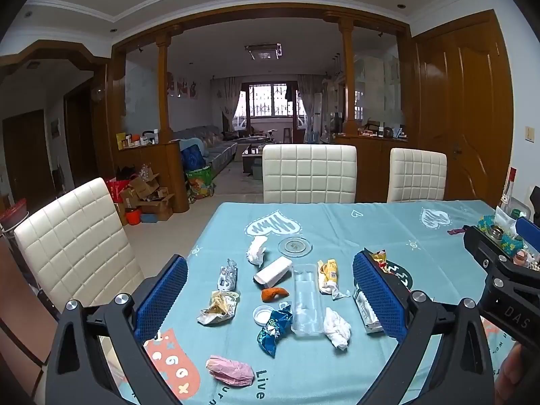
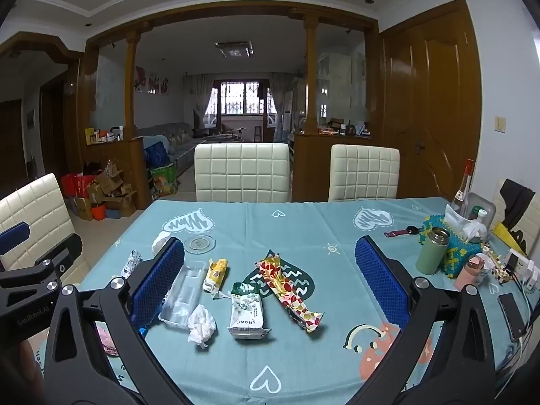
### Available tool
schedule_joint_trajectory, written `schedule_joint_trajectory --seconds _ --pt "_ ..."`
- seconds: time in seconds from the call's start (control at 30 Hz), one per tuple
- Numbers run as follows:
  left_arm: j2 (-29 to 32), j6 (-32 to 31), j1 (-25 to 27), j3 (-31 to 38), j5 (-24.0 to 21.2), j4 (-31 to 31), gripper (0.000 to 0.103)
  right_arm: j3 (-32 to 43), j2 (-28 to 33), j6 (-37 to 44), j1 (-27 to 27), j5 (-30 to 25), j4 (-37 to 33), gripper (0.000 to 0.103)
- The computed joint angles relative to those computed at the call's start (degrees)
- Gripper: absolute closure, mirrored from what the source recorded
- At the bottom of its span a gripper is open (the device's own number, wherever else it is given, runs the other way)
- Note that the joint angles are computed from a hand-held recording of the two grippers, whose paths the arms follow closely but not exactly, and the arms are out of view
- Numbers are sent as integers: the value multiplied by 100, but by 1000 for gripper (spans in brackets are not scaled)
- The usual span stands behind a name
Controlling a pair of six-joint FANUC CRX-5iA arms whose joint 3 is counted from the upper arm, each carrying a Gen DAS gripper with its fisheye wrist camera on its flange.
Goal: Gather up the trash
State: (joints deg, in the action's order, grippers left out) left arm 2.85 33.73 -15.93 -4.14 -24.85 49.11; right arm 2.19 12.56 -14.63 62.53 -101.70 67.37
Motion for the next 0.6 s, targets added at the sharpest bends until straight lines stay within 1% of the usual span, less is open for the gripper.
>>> schedule_joint_trajectory --seconds 0.27,0.37,0.5,0.6 --pt "-8 -180 -32 -59 49 157 7 -5 8 -15 -9 -9 20 3" --pt "-42 -315 -88 -198 157 291 7 4 26 16 1 -8 32 3" --pt "-6 -336 -106 -199 207 314 7 -23 4 -14 2 -6 32 3" --pt "-16 -259 -69 -140 128 233 7 -14 11 26 -4 -6 31 3"
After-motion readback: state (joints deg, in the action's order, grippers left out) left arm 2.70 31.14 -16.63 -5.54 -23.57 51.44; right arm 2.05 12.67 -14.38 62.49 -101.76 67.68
